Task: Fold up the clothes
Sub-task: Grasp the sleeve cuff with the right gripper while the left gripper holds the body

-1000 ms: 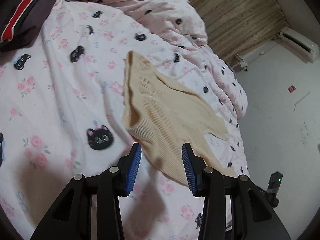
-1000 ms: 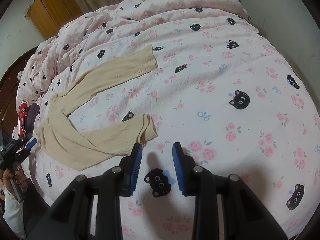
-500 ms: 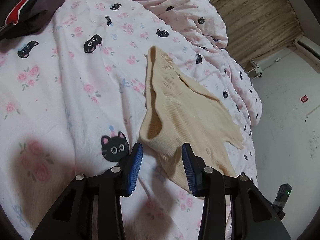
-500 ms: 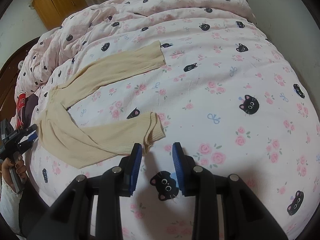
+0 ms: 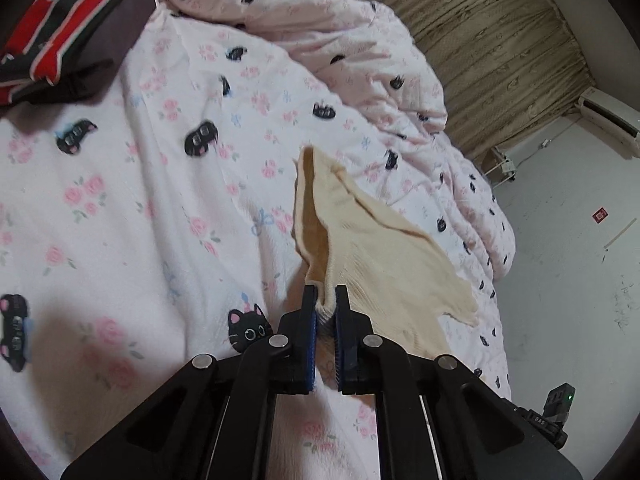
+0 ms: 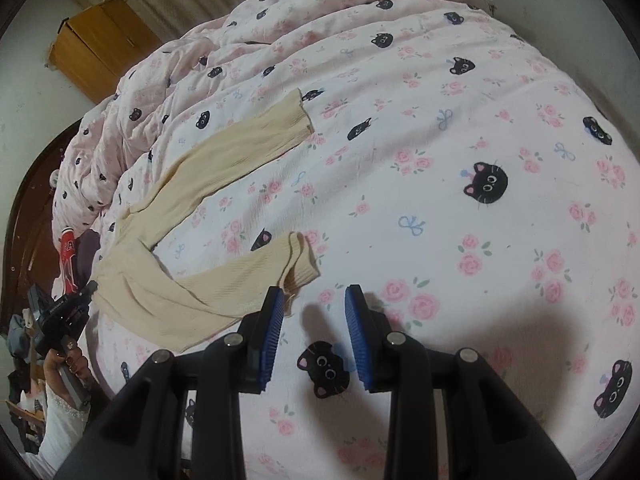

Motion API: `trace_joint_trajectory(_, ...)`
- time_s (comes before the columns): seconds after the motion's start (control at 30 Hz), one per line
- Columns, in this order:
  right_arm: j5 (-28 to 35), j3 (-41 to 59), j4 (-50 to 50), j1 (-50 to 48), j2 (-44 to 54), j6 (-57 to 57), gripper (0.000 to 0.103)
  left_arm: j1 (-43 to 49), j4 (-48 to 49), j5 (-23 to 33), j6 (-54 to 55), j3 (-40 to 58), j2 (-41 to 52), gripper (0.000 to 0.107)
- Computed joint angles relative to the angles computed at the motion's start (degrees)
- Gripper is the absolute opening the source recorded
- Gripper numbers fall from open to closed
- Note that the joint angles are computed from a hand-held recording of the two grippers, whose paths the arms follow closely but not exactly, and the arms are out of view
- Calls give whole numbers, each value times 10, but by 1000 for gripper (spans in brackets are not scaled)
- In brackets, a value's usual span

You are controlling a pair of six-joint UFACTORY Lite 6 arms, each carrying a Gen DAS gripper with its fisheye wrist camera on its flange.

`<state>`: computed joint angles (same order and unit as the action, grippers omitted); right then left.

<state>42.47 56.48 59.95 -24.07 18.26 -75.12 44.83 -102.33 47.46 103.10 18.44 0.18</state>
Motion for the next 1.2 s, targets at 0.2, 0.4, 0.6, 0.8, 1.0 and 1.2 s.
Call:
trace_joint_trajectory(0.2, -35, -43, -19, 57, -48, -59, 34, 17, 13, 0, -5, 8, 7, 6)
trace_joint_trajectory(0.4, -96, -55, -46, 113, -44, -37, 34, 5, 6, -15, 2, 11, 19, 6)
trace_joint_trajectory(0.6, -44, -31, -33, 95, -22, -44, 14, 2, 7, -21, 2, 13, 26, 6)
trace_joint_trajectory(0.8, 9, -22, -13, 75, -25, -50, 6, 6, 13, -20, 0, 15, 29, 6)
trace_joint_trajectory(1.0, 83, 40, 41, 56, 18, -34, 6, 7, 14, -19, 0, 17, 32, 6)
trace_joint_trajectory(1.2, 55, 130, 69, 80, 97, 40, 6, 13, 21, -18, 0, 24, 41, 6)
